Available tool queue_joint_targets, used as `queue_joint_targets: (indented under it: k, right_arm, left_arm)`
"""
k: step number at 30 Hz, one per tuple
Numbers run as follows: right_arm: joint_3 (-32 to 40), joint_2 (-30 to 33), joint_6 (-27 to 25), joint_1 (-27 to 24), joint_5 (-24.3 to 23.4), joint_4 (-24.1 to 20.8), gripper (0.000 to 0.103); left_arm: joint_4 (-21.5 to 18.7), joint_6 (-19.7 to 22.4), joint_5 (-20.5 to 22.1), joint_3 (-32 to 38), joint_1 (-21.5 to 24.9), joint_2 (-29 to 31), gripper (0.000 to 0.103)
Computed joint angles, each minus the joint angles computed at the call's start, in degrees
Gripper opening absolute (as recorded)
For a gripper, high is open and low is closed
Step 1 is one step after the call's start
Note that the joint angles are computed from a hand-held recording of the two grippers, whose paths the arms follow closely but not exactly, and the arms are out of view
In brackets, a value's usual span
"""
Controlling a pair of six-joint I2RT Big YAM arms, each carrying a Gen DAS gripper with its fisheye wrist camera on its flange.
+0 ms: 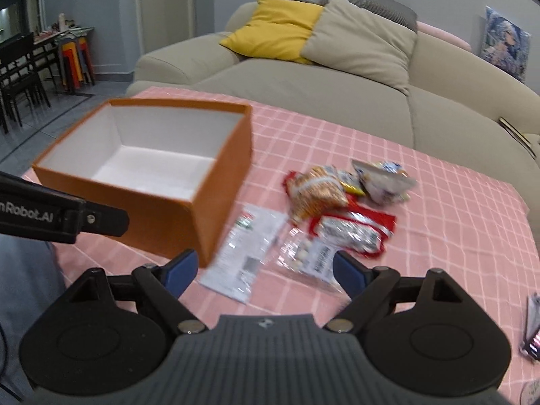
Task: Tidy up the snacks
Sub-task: 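Grasp the white sachet with the left tool while the right tool grasps the green sausage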
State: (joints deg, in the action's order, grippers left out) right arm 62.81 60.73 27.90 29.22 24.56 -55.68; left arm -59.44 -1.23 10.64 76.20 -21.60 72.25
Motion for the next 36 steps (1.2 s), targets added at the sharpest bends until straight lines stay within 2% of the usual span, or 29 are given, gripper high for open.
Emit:
queue_joint_targets:
  k: [8,15,19,22,26,30,34,36]
  right_arm:
    - [-4.83,-1.45,0.95,-3.26,-2.16,-2.54,0.084]
    - [-8.62,-3.10,0.73,-7.12,-3.70,-1.71,0.084]
    - [-9.59,-3.37,-0.20,-9.54,-4.23,-1.01,0.081]
    - [-9.83,-2.92,-0.72,-11.16,-4.79,-0.35,0.080]
    - [-9.60,-1.36,-0.49,-13.19,-6.18,0.46,0.074]
    - [-9.25,0.64,2.79,-15.86,-9.88,0.98,0.071]
    - [-8.92,2.89,5.28,-17.31,-11.76,2.01,0.071]
    - [-8.69,3.93,7.01,-18.28,-12.93,2.36,0.069]
  left_arm:
    - [1.46,-1.94,3.43,-2.45,-2.40,1.35,0.062]
    - [4.29,-1.76,4.65,-3.75,-4.43,3.08,0.064]
    - [4.44,-2.21,4.34,-3.28,-5.56,4.93,0.065]
    - [5.31,-3.08,2.31,-3.17,-6.54,6.21,0.065]
    - [7.35,-4.59,-3.54,-3.88,-8.00,7.58,0.068]
    - [8.44,-5.24,-8.23,-4.37,-8.98,9.28,0.072]
    - [10.19,-6.60,-8.60,-5.09,-9.24,10.04,0.076]
    - [11.71,-5.85,-9.05,-5.59,-9.60,10.33,0.077]
